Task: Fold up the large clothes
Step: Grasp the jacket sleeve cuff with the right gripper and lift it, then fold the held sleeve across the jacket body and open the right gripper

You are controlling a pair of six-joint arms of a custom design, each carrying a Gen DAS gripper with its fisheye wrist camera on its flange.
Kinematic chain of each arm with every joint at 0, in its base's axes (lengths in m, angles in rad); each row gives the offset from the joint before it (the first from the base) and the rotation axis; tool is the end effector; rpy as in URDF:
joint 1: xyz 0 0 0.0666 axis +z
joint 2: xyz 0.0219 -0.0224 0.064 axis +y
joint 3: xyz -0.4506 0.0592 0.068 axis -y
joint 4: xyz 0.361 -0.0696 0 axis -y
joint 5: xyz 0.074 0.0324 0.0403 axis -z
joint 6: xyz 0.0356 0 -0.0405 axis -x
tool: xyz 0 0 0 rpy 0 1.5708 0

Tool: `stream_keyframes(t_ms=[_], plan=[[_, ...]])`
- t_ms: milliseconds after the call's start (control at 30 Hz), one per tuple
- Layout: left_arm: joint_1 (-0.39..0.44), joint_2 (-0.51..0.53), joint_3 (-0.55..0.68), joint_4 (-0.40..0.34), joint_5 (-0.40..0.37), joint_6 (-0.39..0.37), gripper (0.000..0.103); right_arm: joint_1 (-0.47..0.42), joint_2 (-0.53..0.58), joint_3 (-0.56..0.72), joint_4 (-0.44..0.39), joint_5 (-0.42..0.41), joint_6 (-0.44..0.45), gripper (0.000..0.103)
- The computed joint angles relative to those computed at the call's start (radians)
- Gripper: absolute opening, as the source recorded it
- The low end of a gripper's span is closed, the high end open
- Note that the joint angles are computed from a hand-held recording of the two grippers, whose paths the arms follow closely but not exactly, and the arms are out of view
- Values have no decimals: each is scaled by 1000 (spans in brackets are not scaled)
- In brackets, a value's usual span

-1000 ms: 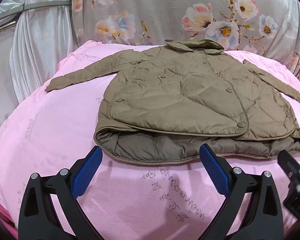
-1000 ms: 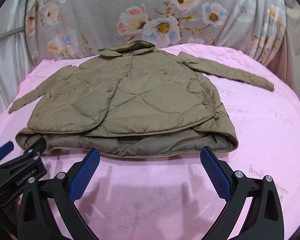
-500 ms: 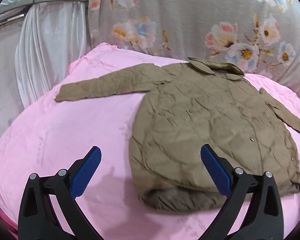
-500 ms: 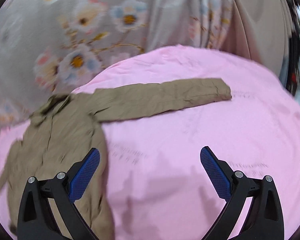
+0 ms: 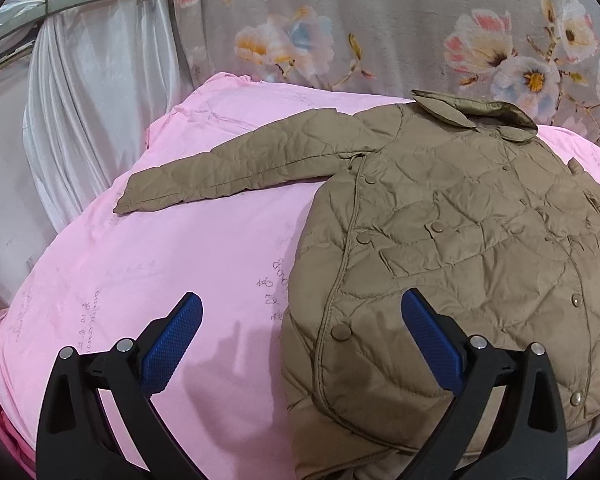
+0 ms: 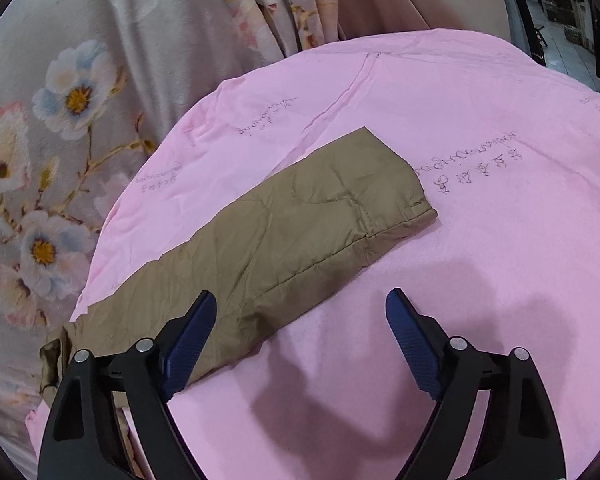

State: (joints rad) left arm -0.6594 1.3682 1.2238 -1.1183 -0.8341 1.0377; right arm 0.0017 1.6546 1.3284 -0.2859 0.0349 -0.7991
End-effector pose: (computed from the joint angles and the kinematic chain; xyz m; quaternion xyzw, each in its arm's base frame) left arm 0.3199 -0.2151 0.4404 -0.2309 0.8757 0.1593 0.3931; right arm 0.5589 -0.0007 0.3951 0.3518 0.8145 0.1655 0.4307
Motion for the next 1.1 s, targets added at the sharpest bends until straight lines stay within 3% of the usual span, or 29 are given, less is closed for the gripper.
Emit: stream_keyframes(t_ms=[67, 167, 267, 333, 433, 600, 800, 933, 1033, 1100], plan=[[12, 4, 1, 8, 5, 0, 97, -9, 19, 17, 5, -23, -36, 37], [30, 7, 1, 14, 14, -4, 97, -2, 25, 49, 21, -16, -61, 10], [49, 1, -4, 24, 20, -12, 97, 61, -10, 92, 65, 34, 26, 8], [63, -4, -10, 38, 27, -24, 97, 123, -35, 132, 98, 23, 101, 7], [79, -9, -12, 57, 44, -37, 97, 255, -40, 236, 85, 14, 266, 7], [92, -22, -11, 101, 60, -69, 97, 497, 56, 456, -45, -37, 495, 7], [114, -40, -7, 163, 85, -134, 97, 690, 253, 684, -258, -51, 651, 7], [155, -49, -5, 239, 153, -187, 97, 741, 360, 781, -382, -50, 724, 25], [189, -43, 3, 318, 244, -237, 97, 742, 349, 740, -354, -86, 727, 49], [214, -23, 22, 360, 310, -265, 97, 720, 296, 661, -283, -131, 698, 57]])
